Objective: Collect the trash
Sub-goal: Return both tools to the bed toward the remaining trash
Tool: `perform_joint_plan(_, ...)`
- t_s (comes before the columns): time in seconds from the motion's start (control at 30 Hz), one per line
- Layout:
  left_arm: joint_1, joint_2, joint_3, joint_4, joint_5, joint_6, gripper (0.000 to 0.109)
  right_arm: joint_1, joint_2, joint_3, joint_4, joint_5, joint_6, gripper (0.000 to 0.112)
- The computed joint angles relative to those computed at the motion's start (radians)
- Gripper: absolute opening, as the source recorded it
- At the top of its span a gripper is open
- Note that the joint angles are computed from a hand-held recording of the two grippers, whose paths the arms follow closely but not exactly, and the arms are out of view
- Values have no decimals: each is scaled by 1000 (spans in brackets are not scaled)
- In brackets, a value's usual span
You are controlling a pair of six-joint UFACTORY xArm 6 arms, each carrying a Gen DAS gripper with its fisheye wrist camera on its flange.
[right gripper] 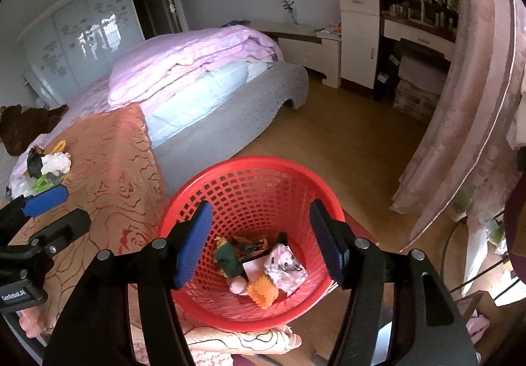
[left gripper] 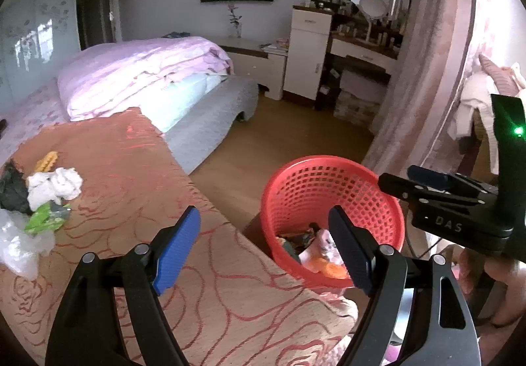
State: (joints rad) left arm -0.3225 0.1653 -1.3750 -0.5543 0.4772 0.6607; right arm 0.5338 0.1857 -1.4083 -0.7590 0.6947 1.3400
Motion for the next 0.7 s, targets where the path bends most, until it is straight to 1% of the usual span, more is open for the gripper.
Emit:
perform_joint_plan(0.2, 16, -19, 27, 42, -35, -27, 77, 12, 9, -14, -6, -10, -7, 63)
perform_joint_plan(0.37, 52, -32, 37, 71, -47, -70, 77, 31, 26, -44, -18, -16, -12, 64)
perform_joint_plan(0.7, 161, -53, 46, 129, -83, -186, 77, 85, 137, -207, -6, -4, -72, 65)
